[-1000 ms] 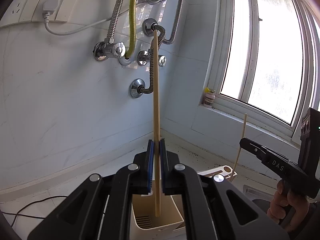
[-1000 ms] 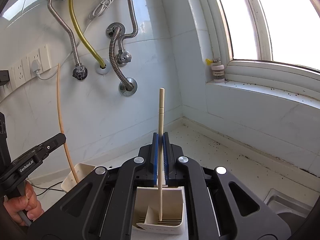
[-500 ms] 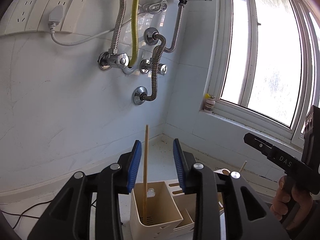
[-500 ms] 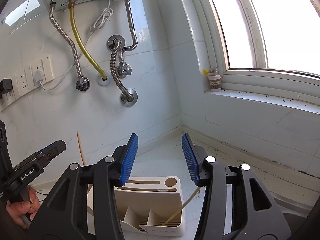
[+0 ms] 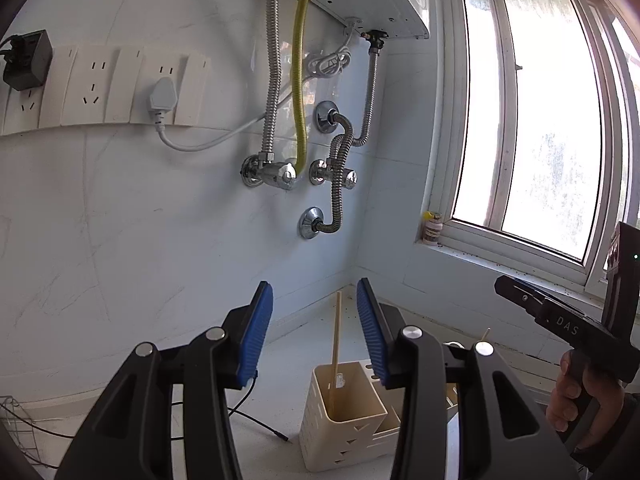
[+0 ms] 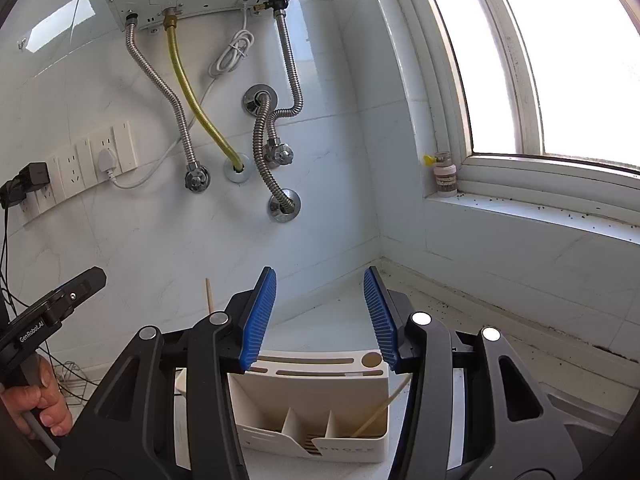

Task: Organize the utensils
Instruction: 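Move both open grippers back toward the chopstick pile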

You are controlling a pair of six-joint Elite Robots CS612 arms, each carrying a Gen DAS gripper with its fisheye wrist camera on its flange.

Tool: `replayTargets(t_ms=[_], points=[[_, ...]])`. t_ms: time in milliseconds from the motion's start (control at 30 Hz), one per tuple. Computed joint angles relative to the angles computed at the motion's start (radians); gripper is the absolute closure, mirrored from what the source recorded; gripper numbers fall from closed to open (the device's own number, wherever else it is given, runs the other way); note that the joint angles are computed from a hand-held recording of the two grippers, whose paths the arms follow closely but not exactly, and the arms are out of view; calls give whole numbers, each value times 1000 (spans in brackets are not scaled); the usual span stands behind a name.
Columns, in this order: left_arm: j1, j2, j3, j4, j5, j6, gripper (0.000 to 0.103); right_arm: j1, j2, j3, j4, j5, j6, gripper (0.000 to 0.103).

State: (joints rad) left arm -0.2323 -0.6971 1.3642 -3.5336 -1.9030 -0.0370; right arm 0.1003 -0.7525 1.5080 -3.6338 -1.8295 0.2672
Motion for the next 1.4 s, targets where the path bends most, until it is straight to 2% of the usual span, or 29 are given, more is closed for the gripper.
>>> replayTargets(t_ms=[67, 167, 200, 267, 367, 567, 733, 867, 1033, 1200, 1400], points=[[8, -15, 20, -17, 19, -13, 46, 7, -5, 5, 0, 7, -4, 59], [22, -38, 51, -29, 47, -30, 42, 19, -10, 11, 9, 27, -11, 59], [27, -46, 62, -30, 56, -34, 40, 23, -12, 13, 9, 36, -12, 56], [35, -62, 87, -37, 82, -47, 28, 33, -12, 17, 4, 50, -18, 49], [48, -84, 127, -56, 113, -51, 23, 49, -12, 22, 12, 68, -24, 46], [76, -133, 219, -6, 164, -52, 13, 80, -9, 36, 54, 107, 4, 37], [99, -160, 277, 120, 188, -76, 9, 100, -6, 48, 114, 143, 36, 30], [118, -166, 301, 237, 177, -143, 9, 112, -5, 59, 179, 171, 59, 29], [138, -164, 318, 346, 140, -185, 9, 123, 2, 63, 265, 197, 70, 24], [138, -158, 310, 518, 120, -181, 9, 131, 10, 58, 362, 222, 64, 24], [133, -140, 297, 635, 80, -176, 9, 140, 20, 46, 461, 231, 35, 23]])
